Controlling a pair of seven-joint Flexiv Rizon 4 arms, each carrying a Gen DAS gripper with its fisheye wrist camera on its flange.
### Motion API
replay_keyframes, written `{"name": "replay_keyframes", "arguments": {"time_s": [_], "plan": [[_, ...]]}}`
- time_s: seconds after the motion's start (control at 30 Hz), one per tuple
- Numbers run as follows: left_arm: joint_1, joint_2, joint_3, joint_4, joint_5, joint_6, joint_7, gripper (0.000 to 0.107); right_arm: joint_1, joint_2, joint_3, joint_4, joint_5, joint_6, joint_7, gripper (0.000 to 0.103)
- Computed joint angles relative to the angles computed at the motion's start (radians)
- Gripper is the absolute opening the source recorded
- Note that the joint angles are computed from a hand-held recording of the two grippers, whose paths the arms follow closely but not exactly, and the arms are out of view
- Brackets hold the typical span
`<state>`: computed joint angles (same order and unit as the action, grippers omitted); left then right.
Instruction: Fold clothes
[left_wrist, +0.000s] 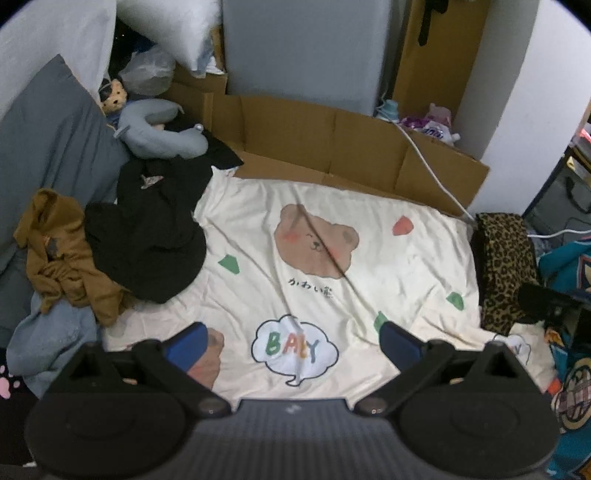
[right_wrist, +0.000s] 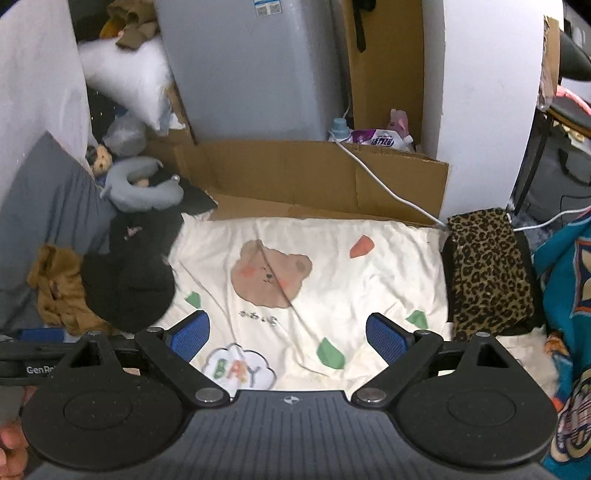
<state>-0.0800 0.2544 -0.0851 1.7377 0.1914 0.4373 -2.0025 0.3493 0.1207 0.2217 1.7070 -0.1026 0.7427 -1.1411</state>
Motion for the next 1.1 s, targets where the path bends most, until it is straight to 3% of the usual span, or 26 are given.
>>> {"name": "replay_keyframes", "arguments": {"time_s": [0.23, 0.4, 0.53, 1.1], "plan": [[-0.009, -0.001, 0.004, 0.03, -0.039, -0.039, -0.022, 0.1, -0.011, 0.04, 0.005, 0.067, -0.02, 0.018, 0.013, 0.095], [-0.004, 0.018, -0.027, 0.033, 0.052, -0.041, -0.058, 0.101, -0.007, 0.063, -0.004, 0.088, 0.046, 0.02, -0.028, 0.095], [-0.014, 0.022, -0.009, 0.042, 0.003, -0.052, -0.048, 0.101, -0.01, 0.078, -0.004, 0.103, 0.062, 0.005, -0.034, 0.095], [-0.01, 0.027, -0.007, 0.043, -0.003, -0.116, -0.031, 0.102, -0.017, 0.104, -0.004, 0.146, 0.079, -0.032, -0.004, 0.095]]}}
